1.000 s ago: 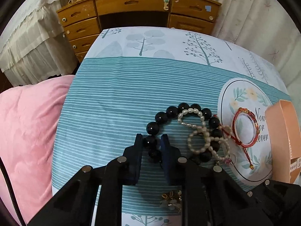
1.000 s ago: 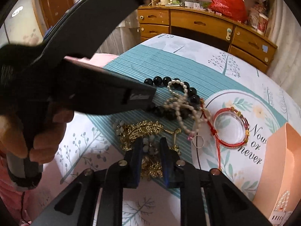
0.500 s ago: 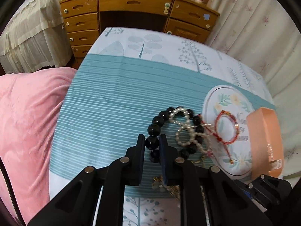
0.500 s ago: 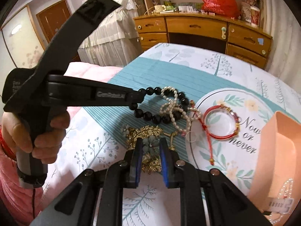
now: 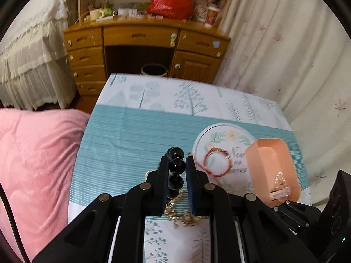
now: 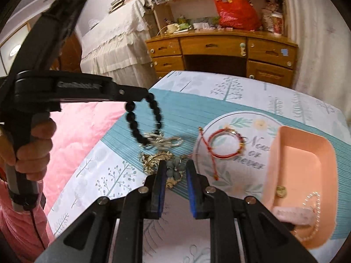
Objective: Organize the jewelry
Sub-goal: 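Grasp the black bead bracelet with the left tool while the right tool grasps the gold brooch, then carry the bead bracelet and brooch into the peach box and release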
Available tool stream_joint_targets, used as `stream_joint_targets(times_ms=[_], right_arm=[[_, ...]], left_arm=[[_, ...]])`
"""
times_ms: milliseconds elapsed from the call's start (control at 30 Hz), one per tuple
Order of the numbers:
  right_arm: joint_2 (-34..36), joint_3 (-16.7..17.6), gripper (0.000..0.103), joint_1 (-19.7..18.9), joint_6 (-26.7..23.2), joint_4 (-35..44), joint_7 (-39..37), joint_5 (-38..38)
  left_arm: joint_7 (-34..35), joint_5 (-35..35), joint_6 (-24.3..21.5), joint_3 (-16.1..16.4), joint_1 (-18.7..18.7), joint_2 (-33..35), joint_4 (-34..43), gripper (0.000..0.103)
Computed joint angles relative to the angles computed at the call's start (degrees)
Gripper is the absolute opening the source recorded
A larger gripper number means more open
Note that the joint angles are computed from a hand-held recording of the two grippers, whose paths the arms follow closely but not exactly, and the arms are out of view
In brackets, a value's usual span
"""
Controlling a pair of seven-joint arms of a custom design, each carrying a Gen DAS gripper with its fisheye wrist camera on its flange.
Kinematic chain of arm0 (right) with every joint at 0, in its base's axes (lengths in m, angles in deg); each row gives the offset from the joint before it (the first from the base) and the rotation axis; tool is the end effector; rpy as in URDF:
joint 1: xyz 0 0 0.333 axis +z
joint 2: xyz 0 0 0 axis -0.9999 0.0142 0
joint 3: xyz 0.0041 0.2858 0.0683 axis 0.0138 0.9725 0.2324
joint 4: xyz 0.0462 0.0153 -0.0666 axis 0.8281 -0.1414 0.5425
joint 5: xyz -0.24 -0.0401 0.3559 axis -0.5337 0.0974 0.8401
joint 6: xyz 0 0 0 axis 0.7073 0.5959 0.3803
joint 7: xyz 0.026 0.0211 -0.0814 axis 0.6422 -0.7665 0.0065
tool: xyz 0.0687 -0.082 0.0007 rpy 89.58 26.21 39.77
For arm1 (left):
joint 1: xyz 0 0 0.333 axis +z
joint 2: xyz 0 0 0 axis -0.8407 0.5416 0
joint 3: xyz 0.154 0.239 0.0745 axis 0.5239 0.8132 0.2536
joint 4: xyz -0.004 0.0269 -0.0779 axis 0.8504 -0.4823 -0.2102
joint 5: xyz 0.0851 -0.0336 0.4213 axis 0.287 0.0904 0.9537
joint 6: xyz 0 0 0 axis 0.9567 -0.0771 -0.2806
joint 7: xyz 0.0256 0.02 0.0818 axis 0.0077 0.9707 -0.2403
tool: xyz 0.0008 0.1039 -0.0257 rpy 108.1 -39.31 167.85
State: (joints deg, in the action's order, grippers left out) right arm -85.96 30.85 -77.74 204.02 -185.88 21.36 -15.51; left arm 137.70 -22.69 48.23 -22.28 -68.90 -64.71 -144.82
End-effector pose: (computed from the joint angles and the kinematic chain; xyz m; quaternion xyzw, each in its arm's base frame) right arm 0.5917 0.0882 0.5869 -0.7590 0.5367 -0.1091 0.3521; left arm 0.6525 -0.2430 0.6349 -0.6523 0.6875 -0.2886 0.1360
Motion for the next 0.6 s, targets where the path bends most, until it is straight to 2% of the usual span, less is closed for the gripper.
stream_joint_targets(times_ms=[400, 600], right_arm=[[-6.5, -3.4, 0.017, -1.3, 4.1, -4.4, -0.3, 0.7], [-8.7, -5.0, 0.017, -2.0, 6.2, -6.4, 1.0, -1.0]], left_arm=[[1.9, 1.7, 3.0, -1.9, -3.1, -1.6, 3.1, 0.013], [3.7, 3.4, 3.6, -2.7, -5.7, 0.4, 7.7, 0.013]])
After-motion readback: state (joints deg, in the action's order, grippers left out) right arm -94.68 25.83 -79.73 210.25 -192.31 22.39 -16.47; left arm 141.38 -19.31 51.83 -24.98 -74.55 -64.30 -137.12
